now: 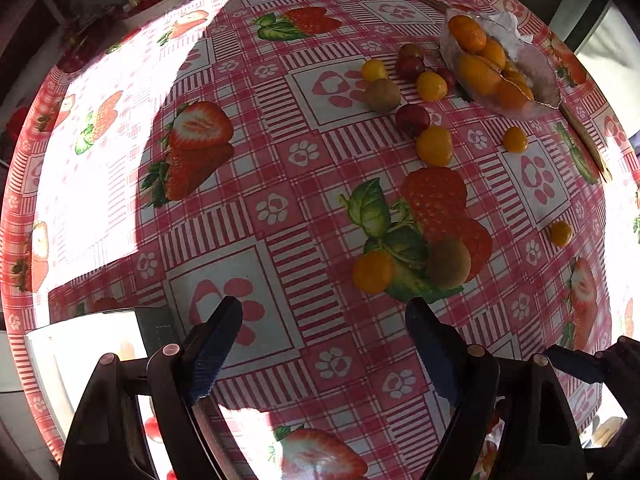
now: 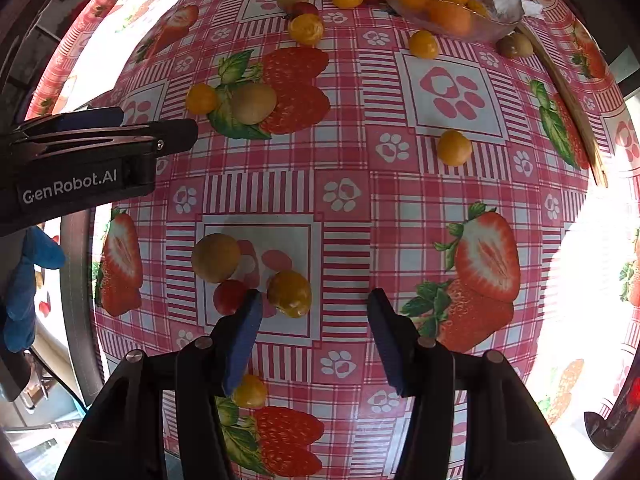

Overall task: Organize fruits
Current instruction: 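Grasp a yellow cherry tomato with the right tool while the left tool closes on another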

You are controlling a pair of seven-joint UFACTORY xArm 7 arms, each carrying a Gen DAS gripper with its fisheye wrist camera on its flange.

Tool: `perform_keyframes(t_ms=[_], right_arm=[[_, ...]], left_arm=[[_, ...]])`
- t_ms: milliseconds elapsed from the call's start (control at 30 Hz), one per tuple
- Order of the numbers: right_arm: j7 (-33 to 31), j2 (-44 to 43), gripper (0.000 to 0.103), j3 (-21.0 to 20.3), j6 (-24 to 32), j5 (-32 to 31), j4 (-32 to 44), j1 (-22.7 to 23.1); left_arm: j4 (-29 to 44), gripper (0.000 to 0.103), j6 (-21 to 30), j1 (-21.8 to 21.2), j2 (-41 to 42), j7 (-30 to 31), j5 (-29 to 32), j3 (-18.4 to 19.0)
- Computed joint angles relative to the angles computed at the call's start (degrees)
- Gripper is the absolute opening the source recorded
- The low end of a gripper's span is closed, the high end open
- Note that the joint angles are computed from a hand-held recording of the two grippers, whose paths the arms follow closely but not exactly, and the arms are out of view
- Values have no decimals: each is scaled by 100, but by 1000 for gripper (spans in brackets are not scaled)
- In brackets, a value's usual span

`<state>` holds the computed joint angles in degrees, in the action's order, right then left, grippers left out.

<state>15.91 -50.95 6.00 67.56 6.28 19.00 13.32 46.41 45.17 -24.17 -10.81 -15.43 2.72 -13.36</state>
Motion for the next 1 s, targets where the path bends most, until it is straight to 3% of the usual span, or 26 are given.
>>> perform_keyframes(t_ms=[200,300,400,467,500,800,1000], right_arm=[[-14,533,46,52,-256,-114,250,-61],[-112,624,28,-68,-284,-155,325,-122],[-195,644,24,-187,-312,-46,365,-166],[-239,586,24,-307,-286,65,375,-232],[-250,587,24,-339,-283,90,390,-280],[-293,476,24,-504,-31,307,557,-561],[-278,303,24,-474,245,302,614,-665]], left_arm=[[117,85,-158,-30,255,-47,43,-16],[128,75,-217,-57,263,65,-101,17],[158,56,-291,-89,263,96,-163,0],[204,31,-303,-115,276,181,-262,10],[247,27,-258,-123,291,254,-360,33],[-128,25,-51,-53,-373,789,-1268,267],[-257,26,-70,45,-520,704,-1135,192]])
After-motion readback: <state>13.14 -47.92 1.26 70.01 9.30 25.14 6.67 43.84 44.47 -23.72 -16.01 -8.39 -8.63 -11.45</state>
